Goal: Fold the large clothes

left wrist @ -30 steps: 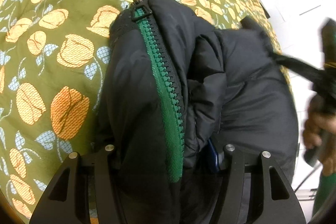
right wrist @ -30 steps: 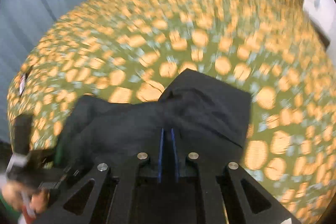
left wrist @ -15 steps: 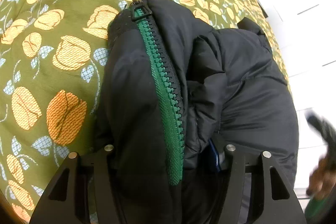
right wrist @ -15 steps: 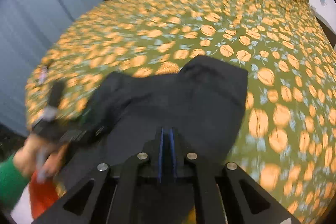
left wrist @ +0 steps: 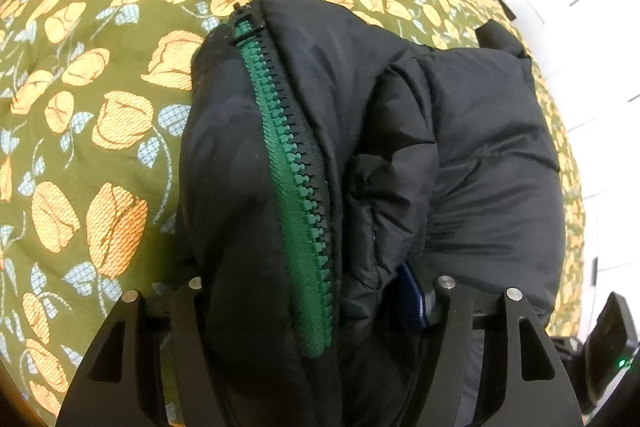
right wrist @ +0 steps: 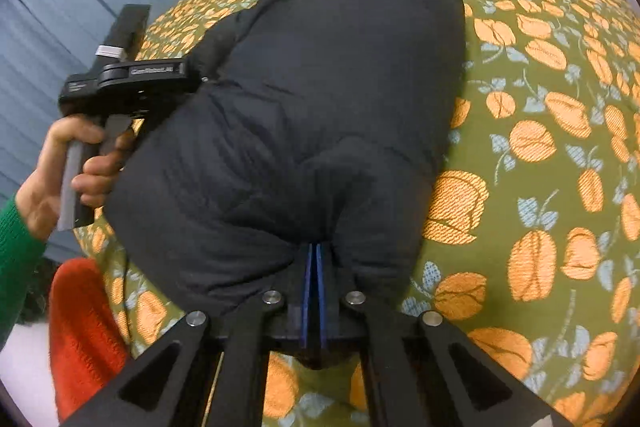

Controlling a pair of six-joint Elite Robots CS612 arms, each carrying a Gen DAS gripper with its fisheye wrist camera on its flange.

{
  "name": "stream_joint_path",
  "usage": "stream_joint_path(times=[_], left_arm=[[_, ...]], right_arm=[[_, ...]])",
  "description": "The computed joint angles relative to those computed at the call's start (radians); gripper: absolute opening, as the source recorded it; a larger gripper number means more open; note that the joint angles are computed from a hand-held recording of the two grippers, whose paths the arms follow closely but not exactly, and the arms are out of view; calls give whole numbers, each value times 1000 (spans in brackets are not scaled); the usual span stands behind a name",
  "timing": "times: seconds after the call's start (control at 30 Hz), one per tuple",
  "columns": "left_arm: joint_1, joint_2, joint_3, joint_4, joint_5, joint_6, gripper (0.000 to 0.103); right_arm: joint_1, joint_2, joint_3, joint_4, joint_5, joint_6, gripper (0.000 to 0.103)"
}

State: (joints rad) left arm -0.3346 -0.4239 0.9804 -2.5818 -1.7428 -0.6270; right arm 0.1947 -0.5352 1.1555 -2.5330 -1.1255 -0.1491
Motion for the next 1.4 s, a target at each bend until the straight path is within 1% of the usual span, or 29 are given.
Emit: stream_joint_path(times=[0.07,0.13,0.17,0.2,0.23,0.27,0.3,0.33,0.37,0.4,0.43,0.53,0.6,0.63,0.67,0.73,0.8,0.83,0.9,1.0,1.07,1.1,1.17,1.2,1.27,1.3,1.33,1.37,1.4], left_arm=[[-1,-1,1,-3,11,-3,67],[-2,-10,15,-23,23,-11,68],[-2,-22,33,-39,22,-19,69],[0,-37,54,-57,14,-30,70],[4,-53,78,-79,-1,-41,70],[8,-68,103,-113,-19,-54,71],[13,-84,137,-166,-36,-71,80],[19,-104,183,-248,-42,-90,86],[23,-119,218,-308,-36,-102,93],[28,-134,256,-367,-21,-118,94],[34,-142,280,-398,-15,-138,94],[57,-138,314,-459,-59,-204,94],[72,-124,329,-515,-110,-252,94],[73,-115,326,-533,-125,-265,94],[78,-102,325,-570,-157,-284,94],[84,-75,306,-628,-214,-316,94],[92,-42,273,-683,-282,-353,94],[94,-34,267,-701,-306,-365,94],[102,5,221,-733,-377,-396,94],[109,56,152,-741,-460,-438,95],[114,104,87,-755,-520,-499,95],[116,130,53,-794,-551,-545,95],[114,149,23,-846,-564,-573,95],[111,148,14,-839,-571,-545,96],[105,127,23,-773,-579,-456,95],[100,114,22,-701,-584,-380,95],[97,102,28,-655,-580,-331,95],[91,91,23,-573,-572,-259,95],[86,87,10,-491,-562,-207,95]], right_arm=[[2,3,5,-23,-7,13,0],[0,-5,13,-31,-1,25,0],[-2,-13,17,-25,1,29,0],[-3,-23,20,-11,-2,29,2],[-4,-41,28,5,-11,29,7],[-3,-56,35,1,-32,32,15],[-2,-69,48,-28,-49,34,25],[-1,-87,70,-98,-64,39,44],[0,-98,86,-164,-70,46,54],[2,-103,92,-208,-74,51,54],[6,-105,89,-240,-73,49,54],[19,-82,36,-232,-13,30,54],[34,-58,-5,-201,3,6,54],[41,-42,-29,-187,14,-12,54],[48,-24,-56,-163,18,-30,54],[61,6,-102,-98,-10,-43,54],[65,29,-130,-80,-31,-44,54],[64,31,-131,-82,-34,-45,54],[66,27,-125,-85,-37,-42,54],[68,27,-130,-74,-44,-50,54],[70,25,-126,-78,-45,-48,54],[70,26,-126,-80,-45,-46,54],[68,29,-125,-86,-46,-41,54],[69,30,-127,-86,-48,-38,54],[71,32,-129,-84,-56,-33,54],[72,34,-133,-78,-61,-35,54],[74,37,-140,-72,-68,-38,54],[76,40,-145,-67,-75,-44,54],[78,41,-146,-67,-80,-47,54]])
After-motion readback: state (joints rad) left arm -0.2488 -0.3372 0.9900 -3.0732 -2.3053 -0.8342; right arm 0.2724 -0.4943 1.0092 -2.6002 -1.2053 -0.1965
